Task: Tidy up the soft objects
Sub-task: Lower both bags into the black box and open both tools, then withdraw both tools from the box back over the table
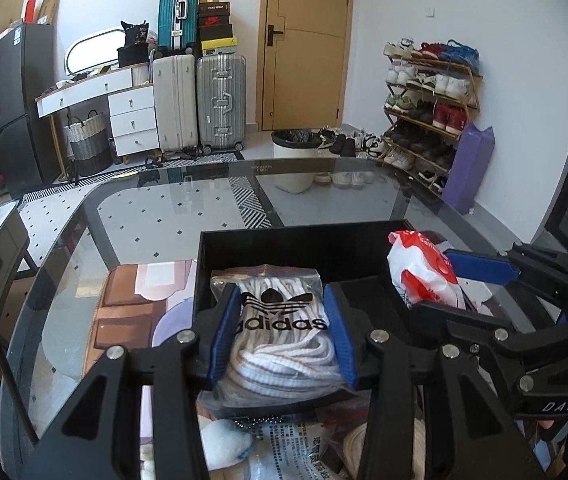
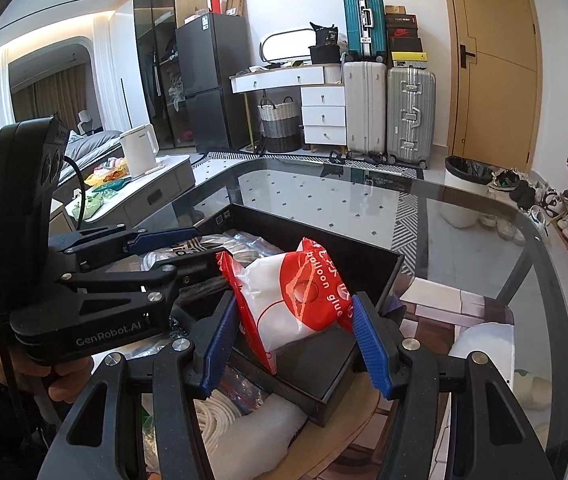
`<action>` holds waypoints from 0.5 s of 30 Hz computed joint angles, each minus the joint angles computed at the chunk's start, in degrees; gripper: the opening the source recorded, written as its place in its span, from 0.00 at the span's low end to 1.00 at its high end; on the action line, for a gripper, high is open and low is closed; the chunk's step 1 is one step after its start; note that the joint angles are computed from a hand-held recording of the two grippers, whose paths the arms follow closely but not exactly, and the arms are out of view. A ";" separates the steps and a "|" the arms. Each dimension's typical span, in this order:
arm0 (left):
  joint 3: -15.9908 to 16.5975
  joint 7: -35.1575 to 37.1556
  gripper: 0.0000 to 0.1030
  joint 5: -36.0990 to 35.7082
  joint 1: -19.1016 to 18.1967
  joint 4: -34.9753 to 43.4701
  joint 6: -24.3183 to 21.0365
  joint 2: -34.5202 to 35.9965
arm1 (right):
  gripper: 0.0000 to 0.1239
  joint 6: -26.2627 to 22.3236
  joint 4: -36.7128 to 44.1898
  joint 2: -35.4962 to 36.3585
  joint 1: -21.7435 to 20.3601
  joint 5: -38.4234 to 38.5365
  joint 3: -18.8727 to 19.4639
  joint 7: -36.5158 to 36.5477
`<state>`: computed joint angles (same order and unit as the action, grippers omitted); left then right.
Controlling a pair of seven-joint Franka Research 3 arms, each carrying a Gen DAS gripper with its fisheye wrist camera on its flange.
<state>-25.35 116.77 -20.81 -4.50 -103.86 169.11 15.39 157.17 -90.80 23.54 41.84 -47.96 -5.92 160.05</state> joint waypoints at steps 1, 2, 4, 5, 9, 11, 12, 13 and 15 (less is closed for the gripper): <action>0.26 -0.22 0.42 0.39 -0.15 -0.38 -0.09 -0.27 | 0.46 0.12 0.08 0.12 -0.26 0.43 0.18 -0.41; 0.38 -0.42 0.42 0.54 -0.26 -0.52 -0.14 -0.41 | 0.46 0.22 0.13 0.21 -0.42 0.78 0.27 -0.80; 0.65 -0.64 0.42 0.88 -0.44 -0.91 -0.35 -0.82 | 0.46 0.42 0.23 0.45 -0.59 1.43 0.32 -1.41; 0.67 -0.55 0.42 0.84 -0.43 -1.07 -0.43 -1.00 | 0.46 0.62 0.11 0.47 -0.38 1.24 0.04 -1.21; 0.66 0.17 0.42 -0.03 -0.33 -0.97 -1.35 -1.19 | 0.46 0.84 0.01 0.53 -0.40 1.96 -0.13 -2.04; 0.95 0.19 0.43 -0.37 -0.49 -0.68 -2.08 -1.17 | 0.46 0.86 0.00 0.53 -0.34 2.22 -0.23 -2.34; 1.16 0.08 0.44 -0.44 -0.62 -0.46 -2.51 -1.16 | 0.47 0.85 0.14 0.64 -0.44 2.56 -0.13 -2.79; 1.32 -0.04 0.45 -0.69 -0.67 -0.29 -3.02 -1.17 | 0.48 1.09 0.00 0.55 -0.43 2.59 -0.22 -2.97; 1.54 -0.03 0.50 -1.49 -0.68 -0.23 -3.69 -1.44 | 0.52 1.53 -0.69 -0.25 1.31 -1.12 -2.29 0.41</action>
